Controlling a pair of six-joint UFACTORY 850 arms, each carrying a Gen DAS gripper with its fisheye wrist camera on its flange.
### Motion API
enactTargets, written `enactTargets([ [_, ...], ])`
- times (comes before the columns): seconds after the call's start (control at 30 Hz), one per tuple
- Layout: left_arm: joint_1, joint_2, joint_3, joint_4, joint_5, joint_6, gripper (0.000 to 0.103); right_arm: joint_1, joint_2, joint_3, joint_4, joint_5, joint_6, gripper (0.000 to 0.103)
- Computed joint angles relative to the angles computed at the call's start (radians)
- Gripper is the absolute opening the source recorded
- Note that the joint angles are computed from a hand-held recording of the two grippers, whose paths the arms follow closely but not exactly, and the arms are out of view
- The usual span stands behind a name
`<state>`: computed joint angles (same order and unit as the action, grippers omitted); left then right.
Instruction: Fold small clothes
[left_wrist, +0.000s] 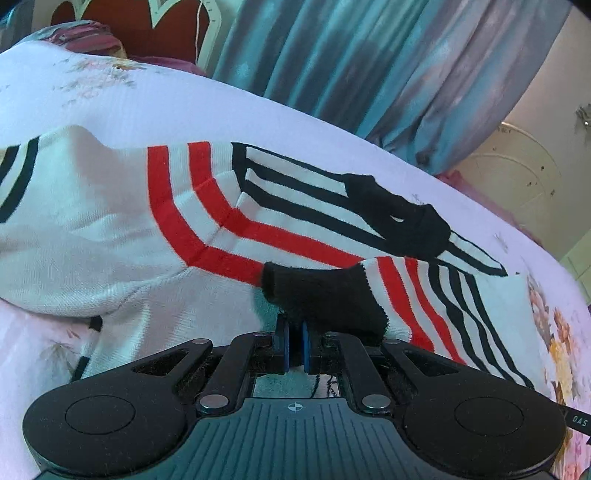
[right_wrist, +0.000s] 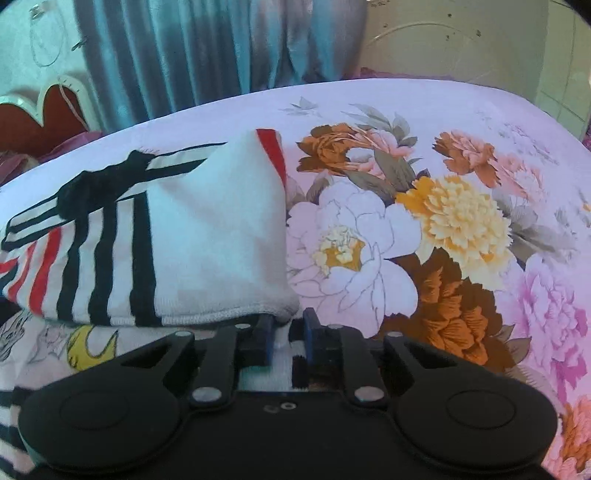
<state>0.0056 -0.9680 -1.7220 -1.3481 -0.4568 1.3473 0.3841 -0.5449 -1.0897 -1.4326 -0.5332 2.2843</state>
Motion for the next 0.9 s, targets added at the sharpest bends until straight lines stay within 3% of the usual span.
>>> enactTargets([
  [0.07, 0.001, 0.005, -0.005, 0.04, -0.008, -0.011, 0.006, -0.001, 0.017, 0.018, -0.005, 0.028, -0.009, 0.02],
  [0.13, 0.003, 0.019, 0.002, 0.101, -0.004, -0.049, 0.006, -0.007, 0.05, 0.054, -0.062, 0.08, 0.038, 0.032],
  [0.2, 0.006, 0.043, 0.025, 0.132, 0.024, -0.068, 0.007, 0.004, 0.087, 0.089, -0.11, 0.07, 0.094, 0.071],
  [0.23, 0.011, 0.056, 0.041, 0.117, 0.03, -0.054, 0.008, 0.017, 0.115, 0.115, -0.162, 0.042, 0.151, 0.073],
  [0.4, 0.018, 0.082, 0.073, 0.007, -0.005, 0.005, 0.036, -0.007, 0.112, 0.082, -0.194, 0.016, 0.128, 0.065],
  [0.57, -0.022, 0.063, 0.036, -0.059, -0.054, 0.069, 0.045, -0.089, 0.026, -0.023, -0.193, 0.085, 0.078, 0.058],
  [0.77, -0.06, -0.032, -0.07, 0.104, 0.021, -0.052, 0.047, -0.185, -0.094, -0.165, -0.161, 0.195, 0.08, 0.052],
  [0.83, -0.056, -0.032, -0.057, 0.041, 0.022, 0.021, 0.047, -0.214, -0.123, -0.195, -0.214, 0.244, 0.16, 0.041],
  [0.9, -0.058, -0.03, -0.056, 0.05, 0.027, 0.004, 0.047, -0.234, -0.139, -0.213, -0.281, 0.285, 0.254, 0.022],
])
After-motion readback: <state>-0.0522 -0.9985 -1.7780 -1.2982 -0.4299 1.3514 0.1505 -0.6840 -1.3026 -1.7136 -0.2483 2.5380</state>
